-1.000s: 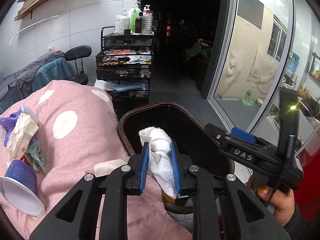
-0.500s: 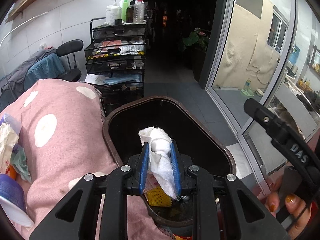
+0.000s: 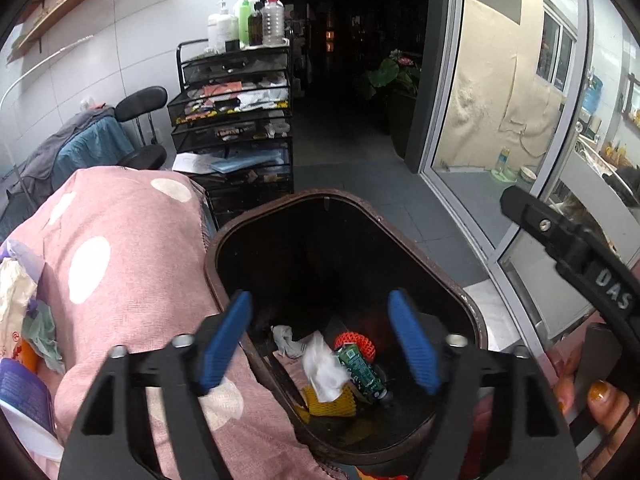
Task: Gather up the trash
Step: 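Carry the white tissue over the bin with the left tool and open it, then move both tools back from the bin toward the blue cup on the bedspread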
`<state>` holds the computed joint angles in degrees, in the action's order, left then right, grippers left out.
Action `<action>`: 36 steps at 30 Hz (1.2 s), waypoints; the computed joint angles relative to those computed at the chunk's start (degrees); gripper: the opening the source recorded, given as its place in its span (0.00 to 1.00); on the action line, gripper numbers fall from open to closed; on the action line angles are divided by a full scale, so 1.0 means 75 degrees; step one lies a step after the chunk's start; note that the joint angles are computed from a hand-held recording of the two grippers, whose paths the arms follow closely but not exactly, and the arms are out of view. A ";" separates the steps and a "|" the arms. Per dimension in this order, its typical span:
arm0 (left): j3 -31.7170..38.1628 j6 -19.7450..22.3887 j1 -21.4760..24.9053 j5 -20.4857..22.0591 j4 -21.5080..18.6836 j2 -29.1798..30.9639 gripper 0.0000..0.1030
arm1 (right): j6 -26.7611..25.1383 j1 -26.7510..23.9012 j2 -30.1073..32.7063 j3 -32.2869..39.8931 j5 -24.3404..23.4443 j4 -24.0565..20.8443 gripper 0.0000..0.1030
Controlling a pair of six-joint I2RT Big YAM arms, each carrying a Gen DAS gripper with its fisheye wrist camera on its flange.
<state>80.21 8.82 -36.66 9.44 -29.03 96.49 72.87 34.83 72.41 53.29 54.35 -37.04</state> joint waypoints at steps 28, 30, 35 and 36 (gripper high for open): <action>-0.2406 -0.0129 0.1124 0.0107 0.2023 -0.2437 0.95 | -0.3528 0.0790 0.0701 0.0615 -0.0144 0.2342 0.95; -0.2532 -0.0146 0.1286 0.0066 0.2097 -0.2568 0.95 | -0.3769 0.0856 0.0904 0.0859 -0.0271 0.2330 0.95; -0.2936 -0.0064 0.1791 -0.0131 0.2250 -0.2925 0.95 | -0.4354 0.0941 0.1322 0.1300 -0.0970 0.2745 0.95; -0.2997 -0.0060 0.1877 -0.0198 0.2271 -0.2978 0.95 | -0.4482 0.0950 0.1391 0.1357 -0.1115 0.2867 0.95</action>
